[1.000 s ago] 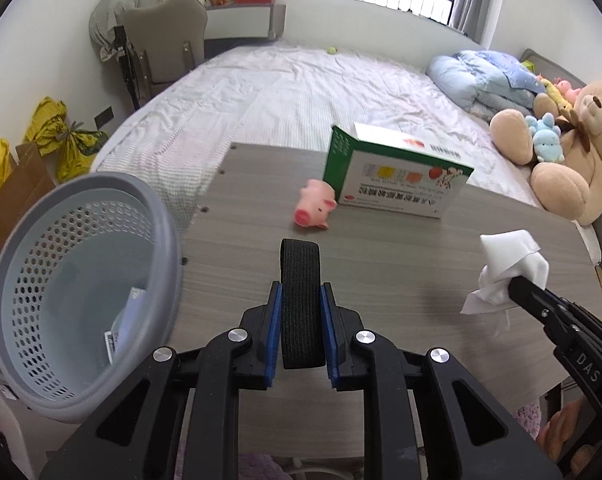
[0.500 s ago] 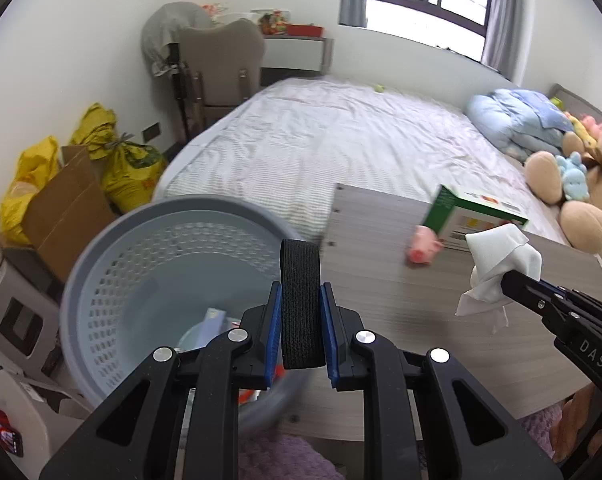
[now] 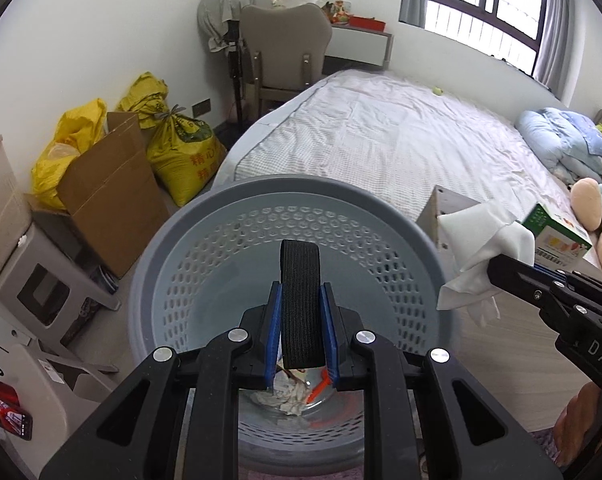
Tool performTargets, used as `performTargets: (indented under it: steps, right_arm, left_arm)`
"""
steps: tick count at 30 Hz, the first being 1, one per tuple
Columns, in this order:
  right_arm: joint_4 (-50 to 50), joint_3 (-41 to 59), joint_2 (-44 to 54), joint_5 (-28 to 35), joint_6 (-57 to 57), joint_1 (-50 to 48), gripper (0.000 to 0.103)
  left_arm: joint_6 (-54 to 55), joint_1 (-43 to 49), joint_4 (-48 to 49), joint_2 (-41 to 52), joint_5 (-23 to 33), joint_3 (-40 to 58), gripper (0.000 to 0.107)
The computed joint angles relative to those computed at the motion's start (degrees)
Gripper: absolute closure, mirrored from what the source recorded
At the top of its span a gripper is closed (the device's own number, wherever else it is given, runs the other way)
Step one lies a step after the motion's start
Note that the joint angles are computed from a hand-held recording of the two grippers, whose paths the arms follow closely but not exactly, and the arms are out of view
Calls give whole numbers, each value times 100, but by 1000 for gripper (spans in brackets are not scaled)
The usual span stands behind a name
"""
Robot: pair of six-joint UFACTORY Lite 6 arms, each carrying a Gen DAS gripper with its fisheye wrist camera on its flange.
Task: Collect trash
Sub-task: 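Carry the cloth and strap with both grippers over the basket, then open both grippers to drop the cloth and strap into the basket, then move both open grippers from the basket back over the table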
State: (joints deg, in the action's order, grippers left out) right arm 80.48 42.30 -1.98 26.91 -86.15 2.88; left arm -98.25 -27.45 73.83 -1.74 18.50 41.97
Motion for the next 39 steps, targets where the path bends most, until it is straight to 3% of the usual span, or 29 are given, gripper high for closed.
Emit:
performTargets:
  steps: [8, 16, 19, 20, 22, 39]
  right_arm:
    - [95, 599, 751, -408, 257, 874, 92]
    - [241, 701, 956, -584, 171, 1146, 91]
    - [269, 713, 953, -596, 107, 1117, 76]
    - [342, 677, 918, -624, 32, 1119, 69]
    - [438, 617, 847, -666, -84, 1120, 64]
    - [700, 187, 458, -613, -407, 890, 57]
  left_arm:
    - [-73, 396, 149, 12, -179, -157, 88]
    - [90, 613, -29, -84, -176, -239, 87]
    - [83, 632, -44, -185, -140, -309, 75]
    - [59, 611, -40, -220, -83, -331, 61]
    - [-158, 536, 120, -307, 66, -385, 40]
    - [-137, 230, -158, -528, 595, -510, 31]
